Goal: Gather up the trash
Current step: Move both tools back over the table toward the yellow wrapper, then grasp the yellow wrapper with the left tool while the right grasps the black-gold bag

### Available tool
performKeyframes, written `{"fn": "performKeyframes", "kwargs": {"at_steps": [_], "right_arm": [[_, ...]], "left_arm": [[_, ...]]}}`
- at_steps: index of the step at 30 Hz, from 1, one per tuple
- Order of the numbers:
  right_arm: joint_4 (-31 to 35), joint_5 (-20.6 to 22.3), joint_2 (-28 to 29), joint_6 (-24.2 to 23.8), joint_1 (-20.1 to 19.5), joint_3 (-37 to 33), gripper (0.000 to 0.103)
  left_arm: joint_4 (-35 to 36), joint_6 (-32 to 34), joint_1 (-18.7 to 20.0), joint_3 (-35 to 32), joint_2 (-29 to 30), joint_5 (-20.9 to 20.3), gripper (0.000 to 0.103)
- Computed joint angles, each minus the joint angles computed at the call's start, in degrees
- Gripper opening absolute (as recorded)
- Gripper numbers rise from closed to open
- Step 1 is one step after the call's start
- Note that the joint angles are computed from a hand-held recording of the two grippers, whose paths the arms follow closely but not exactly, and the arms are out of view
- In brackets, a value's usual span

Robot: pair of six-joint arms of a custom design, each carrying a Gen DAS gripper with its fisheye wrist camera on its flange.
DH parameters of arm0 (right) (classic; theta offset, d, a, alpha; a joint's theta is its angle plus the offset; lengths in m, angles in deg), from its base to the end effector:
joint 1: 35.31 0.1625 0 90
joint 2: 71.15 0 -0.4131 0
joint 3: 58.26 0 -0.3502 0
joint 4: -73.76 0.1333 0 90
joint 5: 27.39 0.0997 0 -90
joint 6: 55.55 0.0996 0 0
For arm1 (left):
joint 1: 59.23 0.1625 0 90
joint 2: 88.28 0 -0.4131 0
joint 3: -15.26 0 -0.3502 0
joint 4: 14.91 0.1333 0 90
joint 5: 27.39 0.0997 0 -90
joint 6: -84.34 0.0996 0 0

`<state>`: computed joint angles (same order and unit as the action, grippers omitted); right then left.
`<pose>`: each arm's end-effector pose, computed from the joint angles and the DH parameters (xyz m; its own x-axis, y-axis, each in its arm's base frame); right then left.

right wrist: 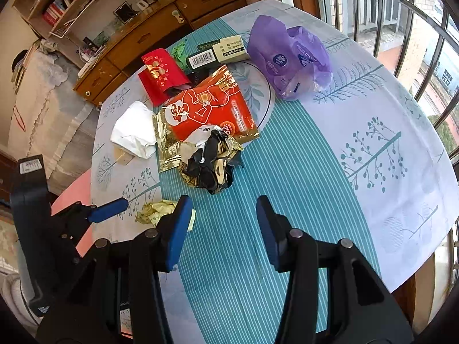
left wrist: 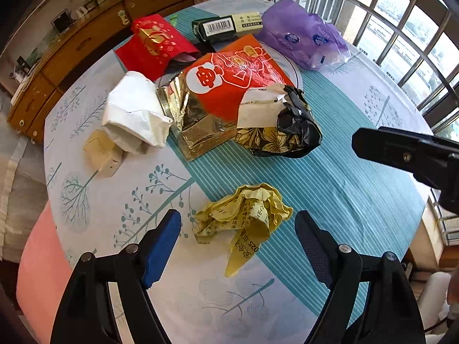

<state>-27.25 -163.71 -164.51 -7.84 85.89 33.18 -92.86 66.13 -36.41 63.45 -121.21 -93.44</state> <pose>0.2795 -0.3432 0.5419 -0.8274 0.4691 0.3088 0.1593 0.7232 -0.6720 -0.6068 -0.4438 0.1683 -0.4296 0.7611 -0.4860 0.7209 0.6132 0.3231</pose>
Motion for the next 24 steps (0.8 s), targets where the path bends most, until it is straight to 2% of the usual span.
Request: {"fn": "performKeyframes", "kwargs": {"at_steps": [2, 4, 6, 7, 10, 14, 20, 24], "right_arm": [[-0.9, -0.2, 0.4, 0.7, -0.6, 0.2, 0.044], [-2.0, 0.0, 0.8, 0.9, -1.4, 0.5, 0.044], [-3.0, 0.3, 1.2, 0.9, -2.0, 0.7, 0.044], [-3.6, 0.4, 1.5, 0.9, -2.4, 0.8, 0.044], [-5.8, 1.0, 2.2, 0.4, -3.7, 1.1, 0.047], [-8.7, 2.3, 3.4, -0.5, -5.8, 1.1, 0.049], [-9.9, 3.1, 5.9, -0.8, -8.6, 0.3, 0.049], [-14.2, 4.6, 5.7, -2.1, -10.1, 2.4, 0.046]], "left_arm": [[0.7, 1.2, 0.8, -0.8, 0.9, -1.4, 0.067], [-0.1, 1.9, 1.4, -0.6, 1.1, -1.7, 0.064], [-1.1, 2.2, 1.6, 0.4, 0.6, -1.2, 0.049], [-1.4, 2.3, 2.0, 0.4, 0.5, -1.6, 0.047], [-3.7, 2.8, 3.0, 0.9, -0.5, -3.4, 0.033], [-4.1, 2.7, 3.8, 0.1, -0.7, -4.4, 0.021], [-3.6, -1.2, 5.5, -1.1, -1.4, -7.6, 0.018], [-3.7, -2.9, 6.2, -0.7, -2.1, -9.4, 0.018]]}}
